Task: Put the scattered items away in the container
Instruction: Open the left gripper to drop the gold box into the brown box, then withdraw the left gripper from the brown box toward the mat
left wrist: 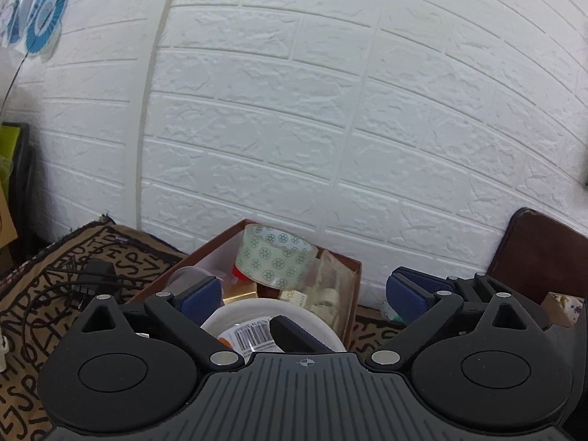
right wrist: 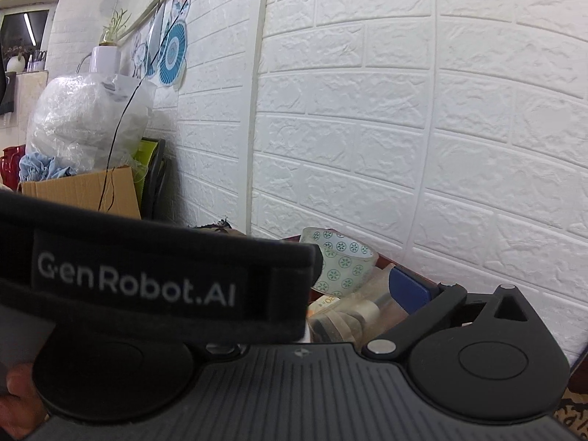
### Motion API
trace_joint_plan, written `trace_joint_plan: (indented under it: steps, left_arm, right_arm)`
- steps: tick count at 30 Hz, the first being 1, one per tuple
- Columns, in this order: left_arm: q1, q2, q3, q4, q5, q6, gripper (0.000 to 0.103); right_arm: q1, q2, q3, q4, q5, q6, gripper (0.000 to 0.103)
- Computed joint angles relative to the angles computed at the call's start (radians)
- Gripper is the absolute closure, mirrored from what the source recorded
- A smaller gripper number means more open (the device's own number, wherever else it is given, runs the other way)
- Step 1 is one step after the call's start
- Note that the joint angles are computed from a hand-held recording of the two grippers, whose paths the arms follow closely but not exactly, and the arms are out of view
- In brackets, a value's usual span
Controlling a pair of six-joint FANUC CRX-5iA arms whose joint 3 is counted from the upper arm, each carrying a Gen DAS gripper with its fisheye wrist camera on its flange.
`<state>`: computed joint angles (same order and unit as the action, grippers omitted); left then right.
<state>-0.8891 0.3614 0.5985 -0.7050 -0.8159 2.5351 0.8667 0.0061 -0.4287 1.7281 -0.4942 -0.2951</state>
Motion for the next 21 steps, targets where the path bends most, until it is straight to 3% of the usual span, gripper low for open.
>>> trace_joint_plan:
  steps: [12,21]
  left_arm:
    - [-0.125,0.06,0.106,-0.054,-0.056,-0.029,0.0]
    - [-0.2,0.145,0.19,-0.028,-0.081,-0.027,0.0]
  right_arm:
    - [0.072,-0.15,-0.127,-0.068,-0.133,0.026,0.0]
    - [0.174,-0.269,-0.256,-0.177,-0.305,0.046,0.0]
